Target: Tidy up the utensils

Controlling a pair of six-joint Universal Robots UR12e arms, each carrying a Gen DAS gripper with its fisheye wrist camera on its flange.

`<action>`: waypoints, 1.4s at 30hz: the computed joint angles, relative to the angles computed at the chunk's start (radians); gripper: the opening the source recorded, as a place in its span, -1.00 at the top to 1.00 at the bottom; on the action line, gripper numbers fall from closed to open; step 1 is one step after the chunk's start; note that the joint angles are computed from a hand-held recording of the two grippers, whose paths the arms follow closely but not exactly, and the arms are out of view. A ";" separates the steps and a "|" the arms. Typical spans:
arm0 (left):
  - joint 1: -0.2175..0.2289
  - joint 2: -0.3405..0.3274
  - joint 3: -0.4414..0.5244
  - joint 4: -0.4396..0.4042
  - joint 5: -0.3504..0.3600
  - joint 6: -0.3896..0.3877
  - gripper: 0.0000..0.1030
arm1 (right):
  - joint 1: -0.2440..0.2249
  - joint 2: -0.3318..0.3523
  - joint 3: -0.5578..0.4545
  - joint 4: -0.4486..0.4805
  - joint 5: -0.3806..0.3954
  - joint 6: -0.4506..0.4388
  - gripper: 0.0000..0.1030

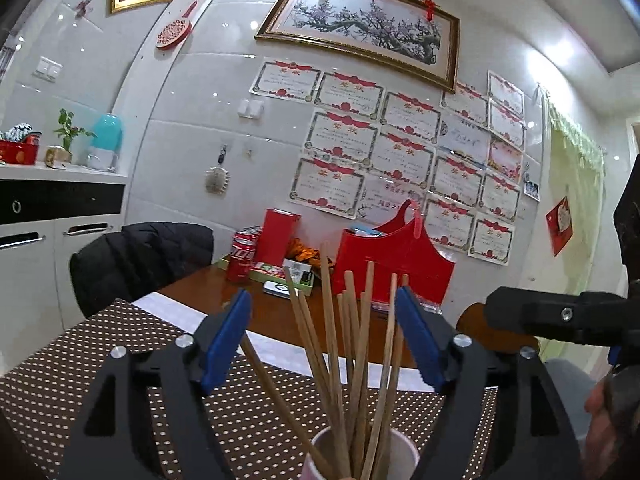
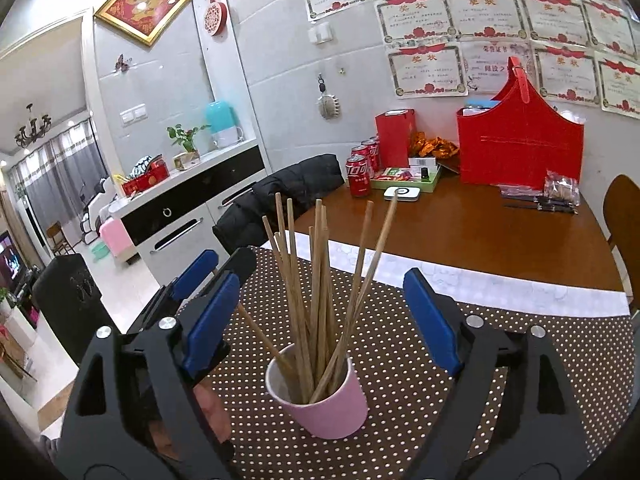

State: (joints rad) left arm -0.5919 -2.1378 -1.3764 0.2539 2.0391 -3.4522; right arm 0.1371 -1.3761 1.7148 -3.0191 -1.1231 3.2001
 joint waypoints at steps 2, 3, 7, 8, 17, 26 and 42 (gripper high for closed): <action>-0.002 0.010 -0.010 -0.003 0.007 0.009 -0.47 | 0.002 -0.004 0.003 -0.003 -0.005 0.007 -0.65; -0.002 0.015 -0.015 0.000 0.005 0.014 -0.47 | 0.004 -0.005 0.004 -0.003 -0.011 0.009 -0.65; -0.004 0.027 -0.029 0.003 0.005 0.025 -0.47 | 0.008 -0.013 0.010 0.000 -0.026 0.002 -0.65; -0.004 0.031 -0.032 0.002 0.004 0.027 -0.47 | 0.009 -0.015 0.012 0.000 -0.029 0.004 -0.65; -0.015 0.063 -0.052 -0.008 0.008 0.052 -0.54 | 0.006 -0.041 0.040 -0.020 -0.048 0.027 -0.65; -0.060 0.153 -0.115 -0.076 0.109 0.092 -0.85 | 0.035 -0.108 0.116 -0.085 -0.133 0.058 -0.88; -0.164 0.374 -0.304 -0.233 0.266 0.076 -0.92 | 0.195 -0.299 0.275 -0.166 -0.410 0.045 -0.88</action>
